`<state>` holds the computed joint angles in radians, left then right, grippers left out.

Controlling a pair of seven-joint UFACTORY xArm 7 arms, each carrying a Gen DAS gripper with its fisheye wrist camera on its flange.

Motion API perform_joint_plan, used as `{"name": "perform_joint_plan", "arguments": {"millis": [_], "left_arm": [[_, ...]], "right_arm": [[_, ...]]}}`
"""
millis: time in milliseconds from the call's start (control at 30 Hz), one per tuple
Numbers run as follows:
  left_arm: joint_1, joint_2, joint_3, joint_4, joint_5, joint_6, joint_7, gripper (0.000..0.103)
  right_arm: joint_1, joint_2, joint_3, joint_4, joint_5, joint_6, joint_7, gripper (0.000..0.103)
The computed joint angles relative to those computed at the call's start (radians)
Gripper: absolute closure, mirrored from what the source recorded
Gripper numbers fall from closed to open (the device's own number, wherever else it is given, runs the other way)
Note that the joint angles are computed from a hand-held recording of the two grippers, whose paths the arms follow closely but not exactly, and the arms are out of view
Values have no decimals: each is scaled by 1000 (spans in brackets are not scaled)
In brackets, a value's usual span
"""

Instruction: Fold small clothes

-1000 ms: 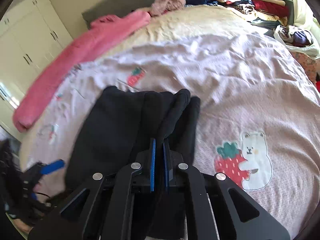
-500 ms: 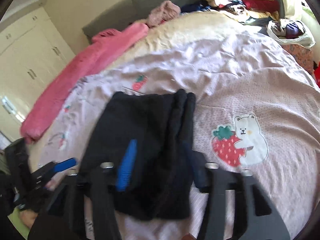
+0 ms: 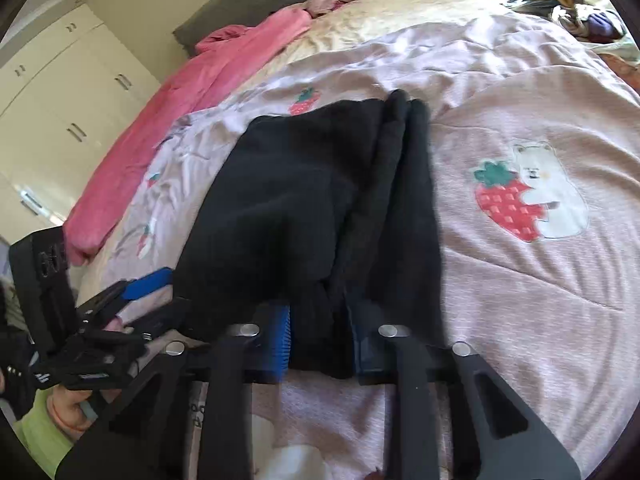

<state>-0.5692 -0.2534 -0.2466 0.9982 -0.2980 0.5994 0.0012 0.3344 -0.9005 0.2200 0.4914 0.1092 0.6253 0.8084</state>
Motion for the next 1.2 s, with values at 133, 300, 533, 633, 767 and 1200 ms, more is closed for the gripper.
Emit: {"name": "perform_joint_plan", "arguments": {"millis": [133, 300, 533, 633, 767, 1200], "left_arm": [[-28, -13, 17, -10, -70, -1, 59, 27], [-21, -16, 4, -23, -57, 2, 35, 26], [-25, -88, 14, -71, -52, -5, 49, 23], [-24, -128, 18, -95, -47, -7, 46, 22], [-24, -181, 24, -124, -40, -9, 34, 17], [-30, -462, 36, -262, 4, 32, -24, 9]], "right_arm": [[-29, -43, 49, 36, -66, 93, 2, 83], [-50, -20, 92, -16, -74, 74, 85, 70], [-71, -75, 163, 18, -148, 168, 212, 36], [-73, -125, 199, 46, -193, 236, 245, 24], [-81, -169, 253, 103, -250, 325, 265, 14], [-108, -268, 479, 302, -317, 578, 300, 5]]}}
